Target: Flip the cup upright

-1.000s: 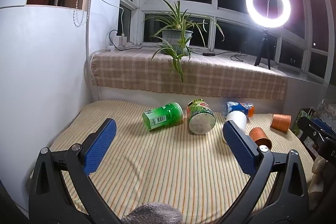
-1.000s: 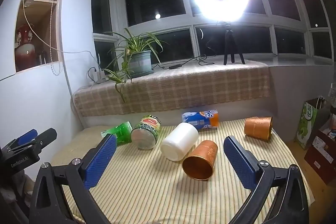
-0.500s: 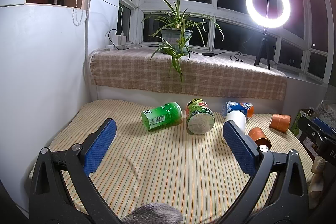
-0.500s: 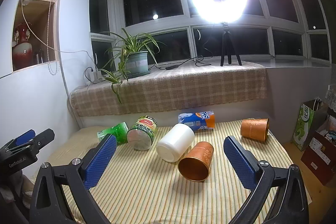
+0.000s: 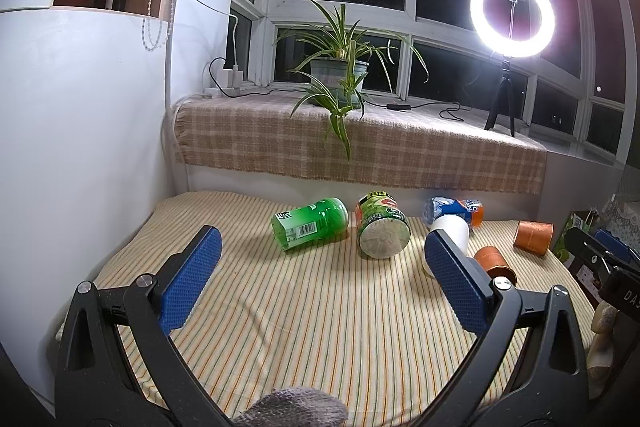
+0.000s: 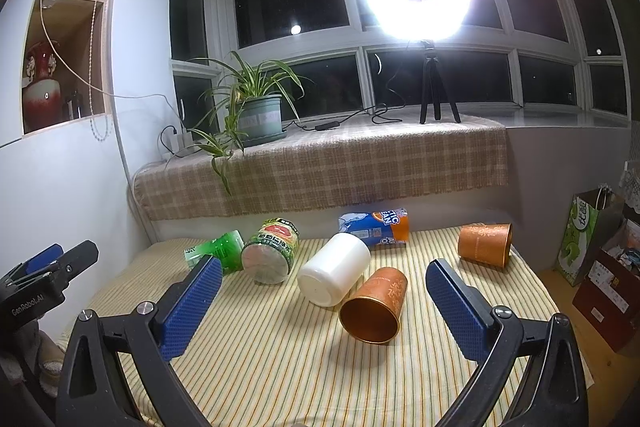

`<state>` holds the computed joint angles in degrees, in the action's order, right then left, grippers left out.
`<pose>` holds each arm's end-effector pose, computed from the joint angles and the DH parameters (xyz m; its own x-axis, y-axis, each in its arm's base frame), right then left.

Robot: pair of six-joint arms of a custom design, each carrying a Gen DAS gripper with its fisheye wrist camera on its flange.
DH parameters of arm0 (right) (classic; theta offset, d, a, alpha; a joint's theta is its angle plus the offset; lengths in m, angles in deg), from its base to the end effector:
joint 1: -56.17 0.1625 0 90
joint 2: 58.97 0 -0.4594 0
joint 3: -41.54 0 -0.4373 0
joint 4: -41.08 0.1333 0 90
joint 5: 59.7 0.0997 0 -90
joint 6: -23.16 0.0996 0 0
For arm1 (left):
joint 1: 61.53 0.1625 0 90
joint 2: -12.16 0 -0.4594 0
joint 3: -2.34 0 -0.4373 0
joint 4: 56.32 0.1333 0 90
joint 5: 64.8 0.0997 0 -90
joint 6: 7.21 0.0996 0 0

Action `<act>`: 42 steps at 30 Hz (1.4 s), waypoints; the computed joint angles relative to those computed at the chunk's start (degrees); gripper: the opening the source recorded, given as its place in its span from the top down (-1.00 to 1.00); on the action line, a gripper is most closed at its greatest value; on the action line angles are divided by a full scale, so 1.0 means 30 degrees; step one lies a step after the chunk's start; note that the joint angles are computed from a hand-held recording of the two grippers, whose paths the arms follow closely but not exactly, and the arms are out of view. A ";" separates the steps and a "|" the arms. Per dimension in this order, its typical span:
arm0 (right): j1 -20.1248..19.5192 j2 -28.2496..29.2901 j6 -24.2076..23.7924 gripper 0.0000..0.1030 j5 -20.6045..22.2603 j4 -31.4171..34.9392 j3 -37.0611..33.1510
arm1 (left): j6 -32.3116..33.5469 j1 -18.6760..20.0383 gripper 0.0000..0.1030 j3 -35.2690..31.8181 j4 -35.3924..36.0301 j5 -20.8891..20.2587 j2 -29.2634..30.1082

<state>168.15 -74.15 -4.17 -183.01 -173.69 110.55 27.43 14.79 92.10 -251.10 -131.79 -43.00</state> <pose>0.3771 -0.7242 -0.0032 -0.8049 0.0107 0.5933 -0.5536 0.3464 -0.7573 -0.0082 -0.7621 0.3539 -0.7618 0.0724 -0.6438 0.6238 0.3504 -0.6987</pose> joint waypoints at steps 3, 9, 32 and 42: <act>0.0005 0.0011 0.0000 -1.00 -0.0028 0.0017 -0.0017 | 0.0013 0.0000 -1.00 -0.0028 -0.0044 -0.0003 0.0071; 0.0001 0.0013 -0.0001 -1.00 -0.0008 0.0005 -0.0015 | -0.0036 0.0015 -1.00 -0.0027 -0.0072 -0.0048 0.0071; -0.0025 -0.0073 0.0056 -1.00 -0.0055 -0.0033 0.0101 | -0.0062 -0.0083 -1.00 -0.0106 0.0109 0.0024 -0.0020; -0.0079 -0.0152 0.0113 -1.00 -0.0045 -0.0087 0.0242 | -0.0094 -0.0323 -1.00 0.0067 0.0235 0.0214 -0.0247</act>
